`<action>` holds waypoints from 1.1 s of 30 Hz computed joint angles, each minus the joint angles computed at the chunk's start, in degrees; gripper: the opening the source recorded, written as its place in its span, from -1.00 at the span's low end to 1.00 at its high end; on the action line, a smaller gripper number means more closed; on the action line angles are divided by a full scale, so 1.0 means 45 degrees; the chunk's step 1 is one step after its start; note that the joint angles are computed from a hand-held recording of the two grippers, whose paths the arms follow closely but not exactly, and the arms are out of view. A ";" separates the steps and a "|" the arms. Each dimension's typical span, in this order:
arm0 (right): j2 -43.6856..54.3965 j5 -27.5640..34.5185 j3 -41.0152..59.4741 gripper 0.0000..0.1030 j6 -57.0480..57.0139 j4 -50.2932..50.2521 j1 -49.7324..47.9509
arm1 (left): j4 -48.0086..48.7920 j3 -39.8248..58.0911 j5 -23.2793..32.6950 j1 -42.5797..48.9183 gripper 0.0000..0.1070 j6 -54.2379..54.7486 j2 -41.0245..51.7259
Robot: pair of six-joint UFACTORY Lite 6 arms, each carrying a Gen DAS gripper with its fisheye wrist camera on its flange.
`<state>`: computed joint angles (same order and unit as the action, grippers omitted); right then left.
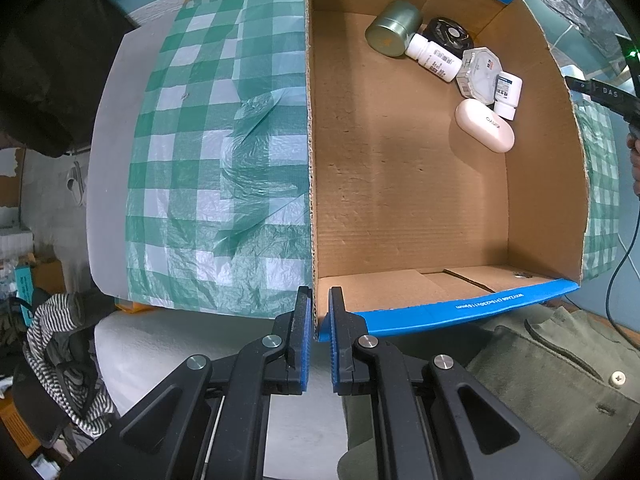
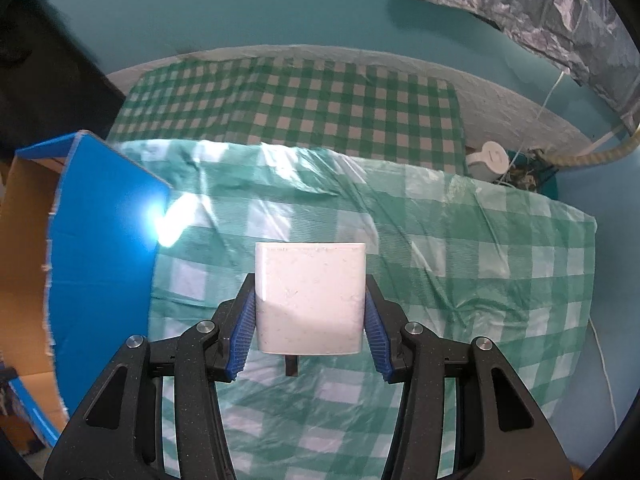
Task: Organize rigid objects
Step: 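Lift the white charger with the right gripper and carry it over the box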
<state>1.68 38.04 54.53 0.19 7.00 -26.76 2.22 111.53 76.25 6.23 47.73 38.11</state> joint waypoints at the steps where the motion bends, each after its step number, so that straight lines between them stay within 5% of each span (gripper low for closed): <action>1: -0.0172 0.0122 0.0048 -0.06 0.0147 -0.0009 0.0134 | -0.0009 0.0069 0.0041 0.0004 -0.89 0.0011 0.0046; 15: -0.1116 0.1715 0.1968 -0.05 0.1465 0.0073 0.1765 | -0.0077 0.0326 0.0212 0.0053 -0.89 0.0343 0.0198; 33: 0.0388 0.2257 0.4580 -0.05 0.2275 -0.0308 0.3772 | -0.0175 0.0747 0.0470 0.0057 -0.88 0.0460 0.0435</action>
<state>3.42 48.20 75.14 10.43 5.61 -9.79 1.43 114.89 78.36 6.48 49.80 40.07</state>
